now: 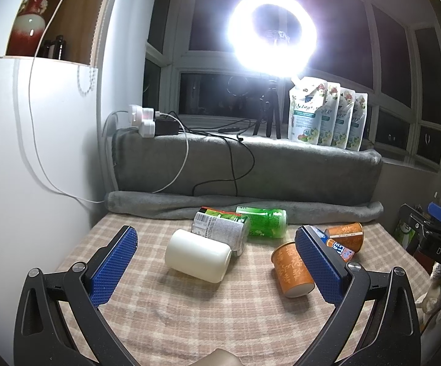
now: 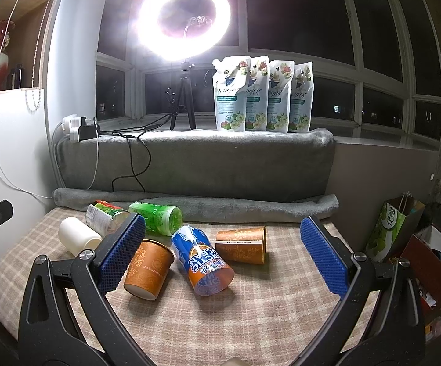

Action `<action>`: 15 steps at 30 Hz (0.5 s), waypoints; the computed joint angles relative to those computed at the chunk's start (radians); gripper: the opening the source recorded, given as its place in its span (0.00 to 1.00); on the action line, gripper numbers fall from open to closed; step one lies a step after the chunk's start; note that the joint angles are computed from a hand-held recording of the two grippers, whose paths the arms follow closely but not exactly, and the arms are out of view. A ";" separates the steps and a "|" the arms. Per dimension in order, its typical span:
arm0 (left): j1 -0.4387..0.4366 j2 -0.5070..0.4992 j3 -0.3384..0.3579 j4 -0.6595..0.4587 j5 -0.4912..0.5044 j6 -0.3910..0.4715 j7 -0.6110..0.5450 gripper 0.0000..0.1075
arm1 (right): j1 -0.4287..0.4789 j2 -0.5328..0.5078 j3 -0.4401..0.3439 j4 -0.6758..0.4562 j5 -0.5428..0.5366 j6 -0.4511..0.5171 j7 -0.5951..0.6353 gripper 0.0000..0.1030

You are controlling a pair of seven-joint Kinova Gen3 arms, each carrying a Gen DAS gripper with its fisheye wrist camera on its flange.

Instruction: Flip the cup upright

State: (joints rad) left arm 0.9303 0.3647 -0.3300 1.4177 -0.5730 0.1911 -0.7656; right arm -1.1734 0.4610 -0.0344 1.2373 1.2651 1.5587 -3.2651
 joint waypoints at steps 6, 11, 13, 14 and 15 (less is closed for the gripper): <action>0.004 0.001 -0.005 0.000 0.000 0.000 0.002 0.96 | 0.002 0.002 0.001 -0.001 -0.001 -0.003 0.000 1.00; -0.001 0.004 0.003 -0.004 0.002 0.007 0.000 0.96 | 0.002 -0.010 -0.003 0.015 -0.006 -0.007 -0.003 1.00; -0.006 0.005 0.010 -0.005 0.003 0.008 -0.003 0.96 | 0.005 -0.004 -0.006 0.003 -0.006 -0.010 0.006 1.00; -0.013 0.008 0.018 -0.008 0.006 0.008 -0.007 0.96 | 0.008 -0.002 -0.005 0.003 -0.007 -0.014 0.006 1.00; -0.018 0.009 0.023 -0.010 0.009 0.010 -0.011 0.96 | 0.010 -0.002 -0.005 0.004 -0.008 -0.018 0.008 1.00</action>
